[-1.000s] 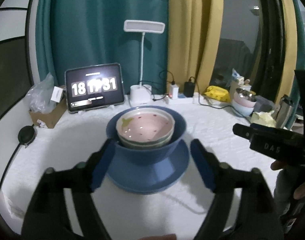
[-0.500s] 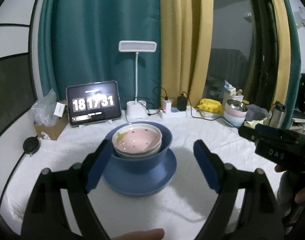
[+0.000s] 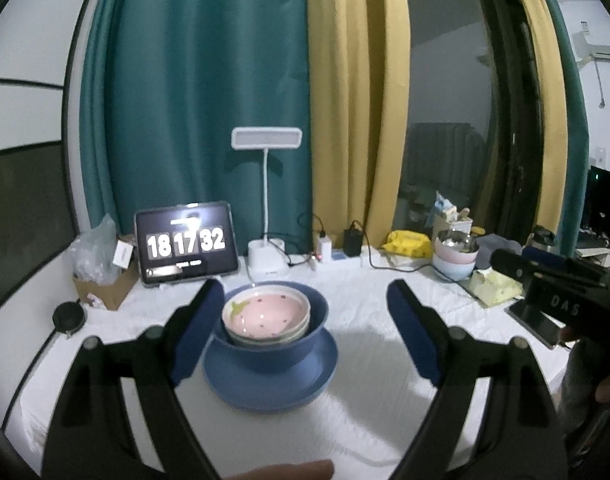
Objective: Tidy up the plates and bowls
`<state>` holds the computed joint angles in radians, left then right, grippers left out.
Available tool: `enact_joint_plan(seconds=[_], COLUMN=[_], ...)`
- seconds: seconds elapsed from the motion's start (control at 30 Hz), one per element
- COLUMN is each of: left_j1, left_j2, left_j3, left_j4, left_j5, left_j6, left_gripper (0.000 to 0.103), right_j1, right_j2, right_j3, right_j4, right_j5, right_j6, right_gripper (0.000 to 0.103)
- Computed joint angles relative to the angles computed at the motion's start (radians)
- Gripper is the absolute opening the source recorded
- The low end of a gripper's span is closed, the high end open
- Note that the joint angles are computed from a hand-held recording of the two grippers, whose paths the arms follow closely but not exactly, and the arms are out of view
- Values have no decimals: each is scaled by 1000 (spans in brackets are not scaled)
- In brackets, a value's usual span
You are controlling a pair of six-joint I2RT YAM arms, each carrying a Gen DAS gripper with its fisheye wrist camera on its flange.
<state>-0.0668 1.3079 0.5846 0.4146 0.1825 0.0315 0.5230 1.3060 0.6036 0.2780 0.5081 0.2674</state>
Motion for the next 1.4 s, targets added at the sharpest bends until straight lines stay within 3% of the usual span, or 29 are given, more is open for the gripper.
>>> enact_joint_plan(seconds=[0.43,0.63,1.4], left_j1=[25,28,47], left_j2=[-102,-123,-66], left_j3=[18,12,83], left_j4=[-52,-26,-37], left_j5=[12,-9,-14], left_j6=[-39,-42,-72], left_gripper=[85,85,85], right_j1=[24,22,12], right_j2=[-92,-96,-66], right_j3=[-14,9,98], right_j4=[-4,-7,-39], right_j5=[41,33,10], right_j6=[-53,-67,-106], right_gripper=[57,57,57])
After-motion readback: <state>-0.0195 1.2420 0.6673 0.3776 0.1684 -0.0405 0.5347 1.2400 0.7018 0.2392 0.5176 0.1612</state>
